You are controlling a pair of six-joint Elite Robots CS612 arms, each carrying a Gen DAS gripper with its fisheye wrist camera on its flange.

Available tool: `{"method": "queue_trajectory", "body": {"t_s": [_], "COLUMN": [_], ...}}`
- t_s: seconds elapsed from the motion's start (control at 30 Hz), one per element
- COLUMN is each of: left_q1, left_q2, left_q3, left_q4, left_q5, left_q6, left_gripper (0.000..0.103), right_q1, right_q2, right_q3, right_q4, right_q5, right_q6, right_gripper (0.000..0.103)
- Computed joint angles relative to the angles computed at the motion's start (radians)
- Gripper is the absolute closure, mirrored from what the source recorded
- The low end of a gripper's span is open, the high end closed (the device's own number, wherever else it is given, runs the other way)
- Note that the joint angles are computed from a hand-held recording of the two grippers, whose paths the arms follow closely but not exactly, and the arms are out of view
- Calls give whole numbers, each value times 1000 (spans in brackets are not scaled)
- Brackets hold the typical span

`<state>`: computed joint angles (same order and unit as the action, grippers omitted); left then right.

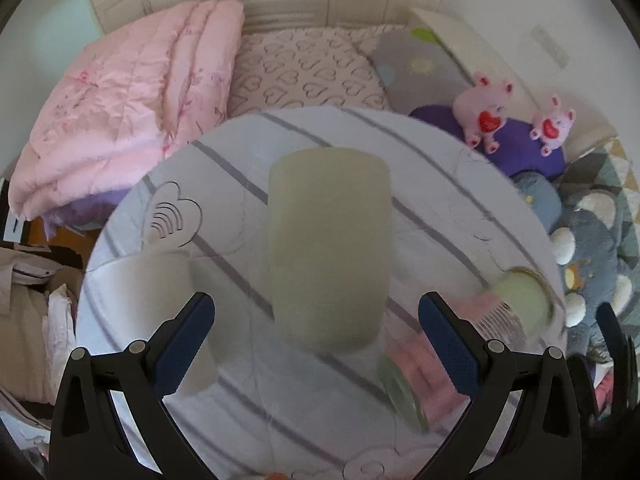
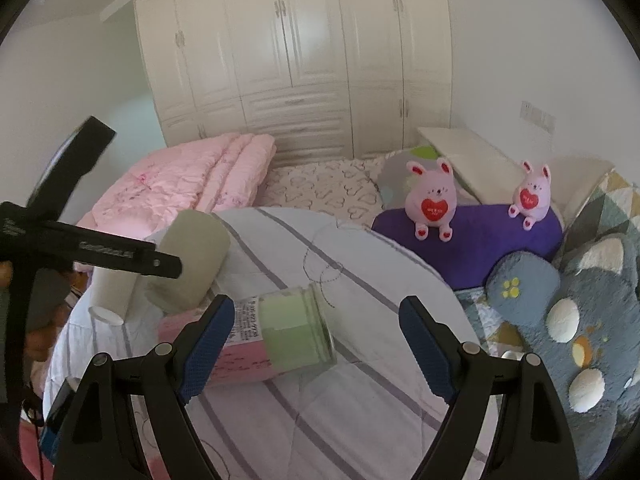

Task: Flip cup upright
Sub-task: 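Reach the right gripper to the pale green cup and close on it, then lift the pale green cup with the right gripper and swing it away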

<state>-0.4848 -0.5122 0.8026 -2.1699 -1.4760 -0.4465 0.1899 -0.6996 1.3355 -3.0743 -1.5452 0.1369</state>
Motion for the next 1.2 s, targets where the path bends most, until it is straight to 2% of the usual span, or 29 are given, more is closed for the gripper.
{"method": "queue_trajectory", "body": {"t_s": [0.13, 0.27, 0.3, 0.37, 0.4, 0.47, 0.57, 0.7, 0.9, 1.2], "left_q1": [1, -3, -4, -1, 4, 2, -7, -7, -15, -43], "left_q2": [54, 86, 93, 105, 112, 108, 82, 32, -52, -183], "left_q3": [-94, -145, -156, -174, -185, -173, -121, -30, 119, 324], "left_q4": [99, 139, 147, 153, 161, 138, 80, -22, -169, -350], "left_q5": [-4, 23, 29, 2, -32, -18, 19, 6, 27, 50], "left_q6": [6, 18, 22, 31, 33, 30, 50, 49, 46, 48], "left_gripper": [0, 1, 4, 22, 26, 27, 27, 27, 27, 27], "right_q1": [-9, -15, -16, -16, -16, -17, -16, -10, 3, 12], "right_q2": [10, 16, 17, 16, 16, 14, 11, 3, -11, -65], "right_q3": [-12, -19, -19, -19, -17, -16, -14, -3, 16, 90], "right_q4": [4, 13, 12, 17, 17, 22, 32, 33, 31, -20], "right_q5": [28, 52, 57, 60, 65, 71, 72, 63, 55, 48], "right_q6": [4, 11, 11, 9, 10, 7, 4, -9, -26, -30], "right_gripper": [18, 18, 18, 18, 18, 18, 18, 18, 18, 18]}}
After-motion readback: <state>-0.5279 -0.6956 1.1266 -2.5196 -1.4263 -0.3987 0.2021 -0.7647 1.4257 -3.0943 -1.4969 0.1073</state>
